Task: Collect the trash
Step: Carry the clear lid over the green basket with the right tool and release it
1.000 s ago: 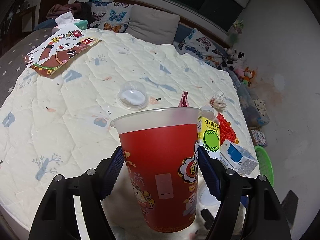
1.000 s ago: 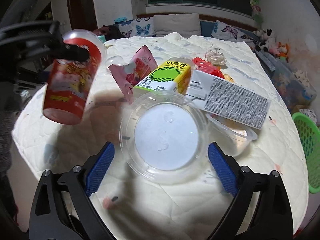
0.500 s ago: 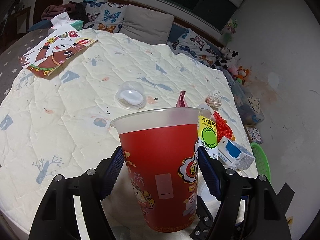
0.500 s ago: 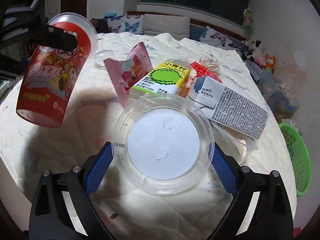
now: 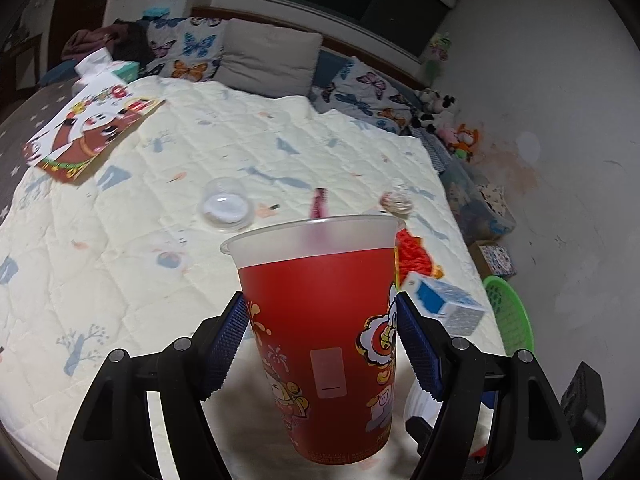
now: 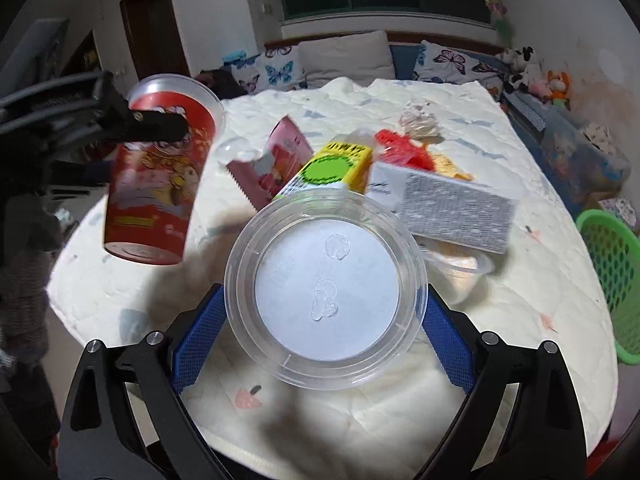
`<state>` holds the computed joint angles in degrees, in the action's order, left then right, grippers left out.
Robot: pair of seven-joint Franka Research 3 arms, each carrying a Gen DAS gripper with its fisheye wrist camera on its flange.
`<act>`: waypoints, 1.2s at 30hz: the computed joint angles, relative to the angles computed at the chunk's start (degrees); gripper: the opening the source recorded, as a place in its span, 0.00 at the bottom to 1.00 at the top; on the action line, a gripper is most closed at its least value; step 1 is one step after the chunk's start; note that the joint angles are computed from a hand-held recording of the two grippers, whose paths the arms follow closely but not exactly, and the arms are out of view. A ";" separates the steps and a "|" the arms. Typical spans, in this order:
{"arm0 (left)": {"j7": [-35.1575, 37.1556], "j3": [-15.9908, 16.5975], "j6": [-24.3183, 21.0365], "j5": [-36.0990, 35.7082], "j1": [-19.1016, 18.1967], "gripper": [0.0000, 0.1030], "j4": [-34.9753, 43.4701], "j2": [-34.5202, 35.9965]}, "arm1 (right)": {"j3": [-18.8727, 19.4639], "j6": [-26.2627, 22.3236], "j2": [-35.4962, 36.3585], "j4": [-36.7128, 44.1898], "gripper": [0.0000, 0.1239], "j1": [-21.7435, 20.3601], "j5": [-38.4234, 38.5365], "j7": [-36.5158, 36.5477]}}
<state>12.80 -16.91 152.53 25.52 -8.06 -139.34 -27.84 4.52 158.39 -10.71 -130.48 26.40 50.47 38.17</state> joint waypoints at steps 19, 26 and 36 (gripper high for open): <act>7.67 -0.32 3.25 2.49 -5.36 0.69 23.57 22.61 | -7.44 -2.03 0.80 4.57 0.75 -12.21 -2.19 5.00; 9.66 1.06 1.72 3.86 -9.03 0.69 34.28 31.22 | -8.11 -2.77 8.77 11.44 0.75 -18.56 -6.97 7.72; 14.06 3.22 -2.71 2.17 -13.79 0.69 48.22 41.95 | -6.66 -4.05 18.18 19.07 0.76 -24.41 -11.43 11.76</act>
